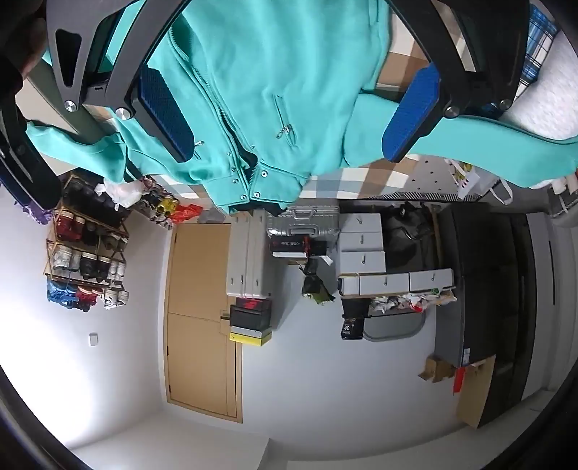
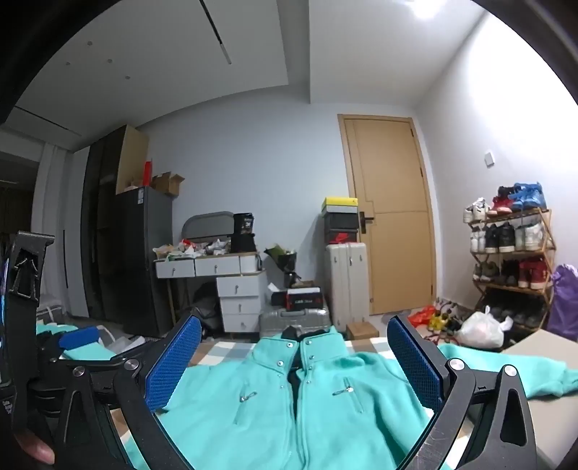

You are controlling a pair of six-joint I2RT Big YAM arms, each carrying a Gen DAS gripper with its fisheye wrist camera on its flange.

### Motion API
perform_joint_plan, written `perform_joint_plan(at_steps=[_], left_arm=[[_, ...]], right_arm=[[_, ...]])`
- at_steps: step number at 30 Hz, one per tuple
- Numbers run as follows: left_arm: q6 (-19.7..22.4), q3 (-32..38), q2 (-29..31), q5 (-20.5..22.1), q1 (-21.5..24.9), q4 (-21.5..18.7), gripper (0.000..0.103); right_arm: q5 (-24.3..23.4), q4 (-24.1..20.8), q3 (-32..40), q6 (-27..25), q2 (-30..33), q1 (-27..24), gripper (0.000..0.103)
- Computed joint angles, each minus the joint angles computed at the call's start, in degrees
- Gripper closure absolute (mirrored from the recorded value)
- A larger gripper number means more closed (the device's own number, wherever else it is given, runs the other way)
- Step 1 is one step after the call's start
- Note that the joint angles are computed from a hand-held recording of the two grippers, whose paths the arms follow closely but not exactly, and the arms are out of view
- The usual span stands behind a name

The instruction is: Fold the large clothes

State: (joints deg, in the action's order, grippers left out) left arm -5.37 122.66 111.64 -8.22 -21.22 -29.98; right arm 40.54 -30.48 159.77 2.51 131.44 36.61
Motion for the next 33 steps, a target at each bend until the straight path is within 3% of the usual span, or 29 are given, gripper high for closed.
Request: perform_joint_plan(at_steps=[3, 6, 10, 16, 33], left_arm=[[1.0, -2.0, -0.9, -1.1, -0.9, 1.5, 0.001], [1.1, -2.5, -1.2, -1.5, -0.9, 1.6, 0.001], [0.2, -1.6, -0.6, -1.5, -0.7, 0.7, 0.001], [0.1, -1.1, -0.5, -1.1, -0.9, 0.2, 0.001], [0.6, -1.3, -0.3, -0.8, -0.7, 1.5, 0.001]], right_arm=[[-1.1, -0.3, -0.9, 0.9, -0.6, -0.4, 0.0], [0.1, 2.1, -5.0, 0.6, -2.8, -0.3, 0.0], [-0.5, -0.1, -2.9, 3.6, -1.9, -0.4, 0.0], [0.0, 3.4, -6.2, 1.1, -3.2, 0.0, 0.0], [-0.7, 2.9, -5.6, 1.2, -2.9, -0.2, 0.0]])
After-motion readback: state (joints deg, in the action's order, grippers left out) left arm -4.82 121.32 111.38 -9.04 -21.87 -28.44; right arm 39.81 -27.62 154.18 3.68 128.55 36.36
